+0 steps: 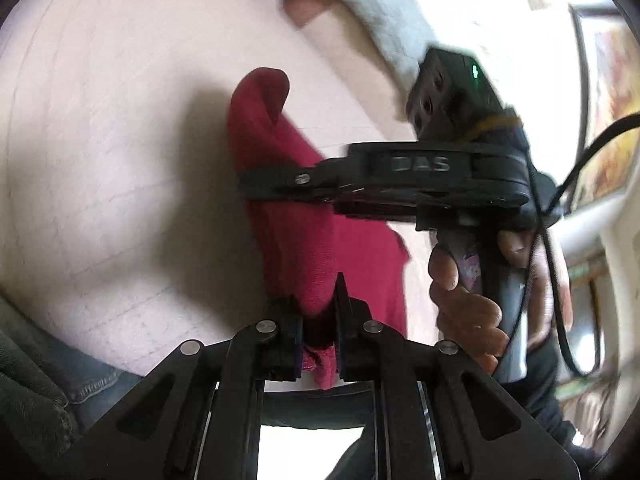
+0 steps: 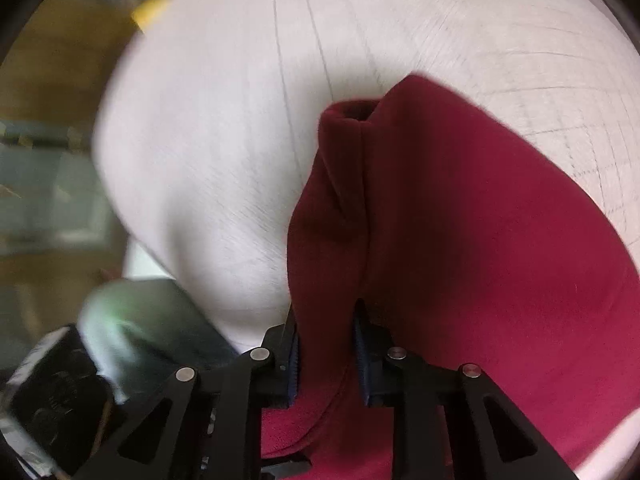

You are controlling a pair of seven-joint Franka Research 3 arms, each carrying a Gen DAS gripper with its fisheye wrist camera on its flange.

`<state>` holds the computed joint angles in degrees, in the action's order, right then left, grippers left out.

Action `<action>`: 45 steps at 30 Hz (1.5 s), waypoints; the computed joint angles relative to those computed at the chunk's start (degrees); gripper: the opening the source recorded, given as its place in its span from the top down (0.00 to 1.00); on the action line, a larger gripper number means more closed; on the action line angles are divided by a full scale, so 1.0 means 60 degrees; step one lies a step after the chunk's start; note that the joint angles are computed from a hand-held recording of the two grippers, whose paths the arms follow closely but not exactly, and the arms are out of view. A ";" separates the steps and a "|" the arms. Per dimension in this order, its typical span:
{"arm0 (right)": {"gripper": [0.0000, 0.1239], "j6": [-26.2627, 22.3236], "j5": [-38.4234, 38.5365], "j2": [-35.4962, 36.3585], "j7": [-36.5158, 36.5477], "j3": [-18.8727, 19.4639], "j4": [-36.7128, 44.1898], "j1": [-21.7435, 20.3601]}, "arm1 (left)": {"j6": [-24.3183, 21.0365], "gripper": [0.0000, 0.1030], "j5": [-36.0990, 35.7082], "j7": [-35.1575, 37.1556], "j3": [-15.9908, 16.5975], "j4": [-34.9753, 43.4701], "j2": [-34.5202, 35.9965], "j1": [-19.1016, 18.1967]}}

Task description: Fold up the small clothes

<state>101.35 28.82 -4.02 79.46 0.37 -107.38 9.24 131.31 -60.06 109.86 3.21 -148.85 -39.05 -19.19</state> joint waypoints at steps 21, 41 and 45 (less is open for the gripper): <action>0.84 0.1410 0.5830 -0.5885 -0.2129 -0.4049 -0.7174 -0.3930 | -0.0543 0.90 0.2109 0.1600 -0.2114 0.3629 0.3574 -0.2145; 0.69 0.1786 0.3519 -0.5715 -0.1154 -0.3336 -0.7425 -0.5265 | 0.1230 0.31 0.4185 -0.0498 -0.2845 0.3665 0.3572 -0.0466; 0.56 0.2149 0.3293 -0.6708 -0.1448 -0.3321 -0.7120 -0.5051 | 0.1570 0.31 0.4680 -0.0854 -0.2454 0.4414 0.4563 -0.0520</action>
